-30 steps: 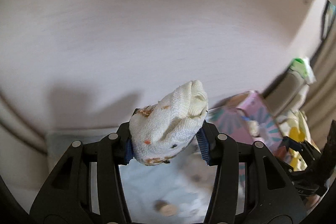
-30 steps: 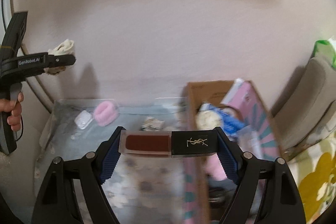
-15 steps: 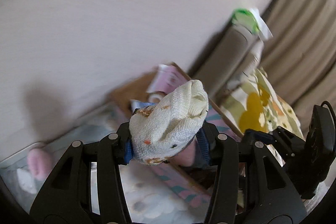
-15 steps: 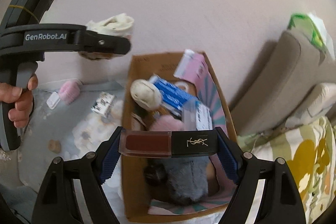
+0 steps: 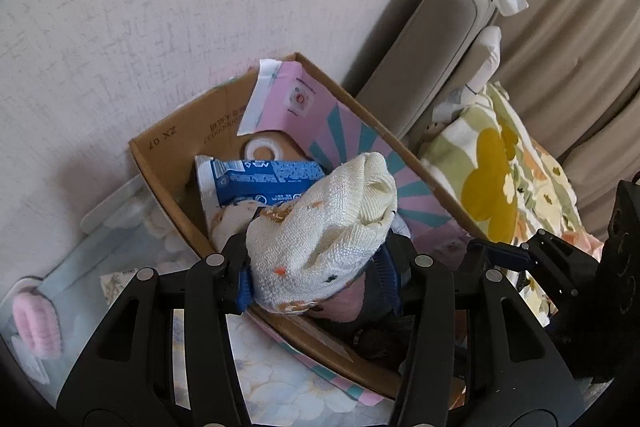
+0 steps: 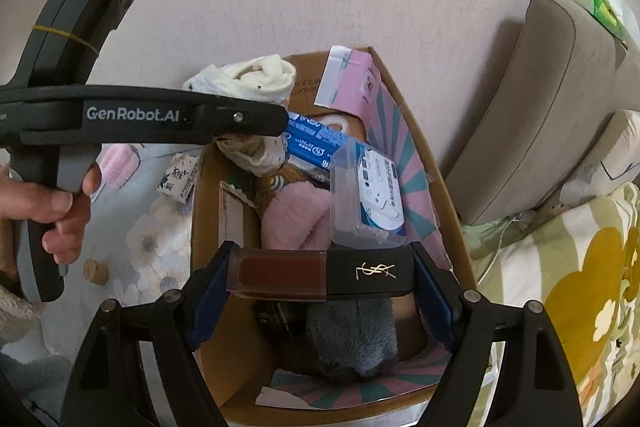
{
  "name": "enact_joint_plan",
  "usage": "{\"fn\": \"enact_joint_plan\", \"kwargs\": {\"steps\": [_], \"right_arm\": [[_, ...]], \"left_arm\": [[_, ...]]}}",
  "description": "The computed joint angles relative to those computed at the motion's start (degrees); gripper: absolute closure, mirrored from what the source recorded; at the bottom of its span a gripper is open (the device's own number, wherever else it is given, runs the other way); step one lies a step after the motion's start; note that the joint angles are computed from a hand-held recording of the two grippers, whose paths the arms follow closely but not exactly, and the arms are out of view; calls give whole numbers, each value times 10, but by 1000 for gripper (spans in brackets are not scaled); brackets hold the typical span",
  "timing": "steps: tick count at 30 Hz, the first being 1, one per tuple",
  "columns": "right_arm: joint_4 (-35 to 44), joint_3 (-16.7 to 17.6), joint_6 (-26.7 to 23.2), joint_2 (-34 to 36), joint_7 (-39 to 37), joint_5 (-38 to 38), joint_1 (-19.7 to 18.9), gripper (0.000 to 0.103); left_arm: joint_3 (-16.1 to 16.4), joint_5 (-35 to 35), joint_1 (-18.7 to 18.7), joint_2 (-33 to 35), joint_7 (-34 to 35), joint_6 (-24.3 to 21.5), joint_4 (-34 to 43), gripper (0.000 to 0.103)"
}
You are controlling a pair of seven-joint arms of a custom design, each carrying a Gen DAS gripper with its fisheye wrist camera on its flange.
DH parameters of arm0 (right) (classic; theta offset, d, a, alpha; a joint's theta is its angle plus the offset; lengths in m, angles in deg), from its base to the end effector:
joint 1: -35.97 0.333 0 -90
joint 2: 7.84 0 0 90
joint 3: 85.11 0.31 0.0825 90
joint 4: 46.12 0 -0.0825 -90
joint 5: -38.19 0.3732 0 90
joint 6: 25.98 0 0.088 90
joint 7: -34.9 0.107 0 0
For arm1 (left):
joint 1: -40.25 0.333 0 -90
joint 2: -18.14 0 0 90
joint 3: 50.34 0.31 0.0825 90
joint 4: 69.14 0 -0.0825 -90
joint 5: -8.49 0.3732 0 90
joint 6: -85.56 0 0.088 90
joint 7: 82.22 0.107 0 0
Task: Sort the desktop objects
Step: 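Carry the lipstick and baby shoe into the box and release both, then withdraw both grippers back over the bed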
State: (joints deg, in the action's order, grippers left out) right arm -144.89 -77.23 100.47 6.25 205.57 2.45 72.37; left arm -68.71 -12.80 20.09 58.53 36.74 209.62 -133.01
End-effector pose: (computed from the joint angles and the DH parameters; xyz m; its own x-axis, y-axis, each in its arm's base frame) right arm 0.4800 0.4305 0.4679 -0.3037 -0.9508 -0.0606 -0.7985 0.2888 -0.5282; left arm 0.6357 -0.4213 0.4554 -0.7983 -0.5001 0.3356 -0.6008 0.6218 -0.5024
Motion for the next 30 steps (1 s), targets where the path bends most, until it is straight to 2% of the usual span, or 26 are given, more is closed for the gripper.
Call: {"fn": "enact_joint_plan", "kwargs": {"steps": [7, 15, 18, 19, 20, 22, 23, 30], "right_arm": [[4, -1, 1, 4, -3, 0, 0, 23], [5, -2, -2, 3, -7, 2, -2, 23], [10, -1, -1, 10, -15, 15, -5, 23], [10, 0, 1, 12, -25, 24, -8, 21], [10, 0, -1, 12, -27, 24, -6, 19], [5, -5, -5, 8, -8, -2, 4, 17], [0, -6, 1, 4, 2, -9, 5, 13], [-17, -4, 17, -12, 52, -28, 2, 11]], "left_arm": [[5, 8, -1, -7, -2, 10, -9, 58], [9, 25, -11, 12, -11, -2, 28, 57], [22, 50, -26, 20, -31, -9, 48, 45], [27, 61, -32, 19, -40, -6, 49, 26], [31, 70, -35, 17, -44, -1, 46, 0], [26, 71, -31, 0, -34, 32, 16, 0], [22, 69, -29, -5, -29, 39, 8, 0], [17, 59, -10, -25, -20, 31, -6, 0]]}}
